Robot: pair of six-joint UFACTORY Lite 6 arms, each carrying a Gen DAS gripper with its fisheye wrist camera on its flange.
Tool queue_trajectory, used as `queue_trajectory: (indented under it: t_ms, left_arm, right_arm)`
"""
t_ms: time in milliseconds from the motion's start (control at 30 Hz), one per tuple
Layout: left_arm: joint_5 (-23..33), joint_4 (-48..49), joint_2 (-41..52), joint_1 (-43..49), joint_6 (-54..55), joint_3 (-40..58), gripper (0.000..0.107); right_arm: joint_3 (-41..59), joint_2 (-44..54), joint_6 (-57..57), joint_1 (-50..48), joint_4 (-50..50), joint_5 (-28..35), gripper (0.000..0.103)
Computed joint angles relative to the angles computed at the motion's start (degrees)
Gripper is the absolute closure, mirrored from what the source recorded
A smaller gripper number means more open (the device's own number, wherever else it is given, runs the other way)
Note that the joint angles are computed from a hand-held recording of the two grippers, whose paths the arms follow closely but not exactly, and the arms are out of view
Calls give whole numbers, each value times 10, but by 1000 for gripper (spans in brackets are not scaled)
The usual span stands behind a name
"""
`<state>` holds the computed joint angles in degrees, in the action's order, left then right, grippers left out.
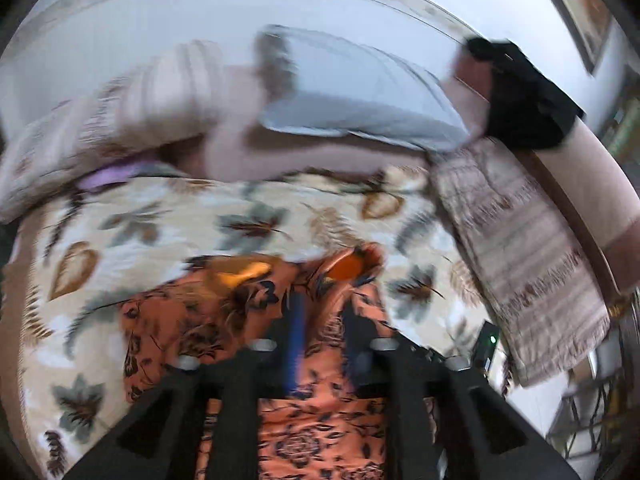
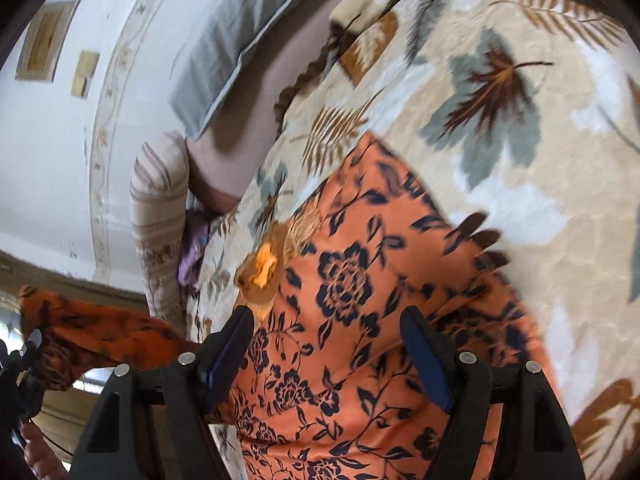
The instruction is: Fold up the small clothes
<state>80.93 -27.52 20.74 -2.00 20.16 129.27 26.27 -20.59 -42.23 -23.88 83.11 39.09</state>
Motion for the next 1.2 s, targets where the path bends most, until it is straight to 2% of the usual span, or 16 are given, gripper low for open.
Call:
queue_trajectory:
  t_ms: [33,67,133,233,400,600,833,1000,1033,1200]
  left_arm:
    - [-21,0,-25,-10,7,-33,58]
    - [-41,2,-44,-14,11,-55,49]
    - [-67,-5,-67,0,39,-82,45]
    - [-104,12,-88,32,79,-123,45]
    - [-200,39,-100,89,149,-253,44]
    - [-285,71,-29,154,185,-361,44]
    - [-334,82,102,226,187,-338,44]
    - [-380,108,147,235,189,-332,44]
    - [-395,119,154,232,184,-336,44]
    - [-413,127,193,232,180,-333,44]
  right_arm:
    - [-2,1,-5,-21,2,13,24]
    - [-3,3,-10,-38,4,25,24]
    - [0,13,-19,-70,8,52,24]
    - [12,31,-24,-67,12,61,24]
    - [21,67,-43,-30,40,67,24]
    - [39,148,-87,10,105,63,24]
    - [104,218,-107,46,120,31,24]
    - [152,199,-75,68,18,-50,27]
    - [159,205,-72,68,7,-51,31]
    - [197,270,-122,72,46,-21,31]
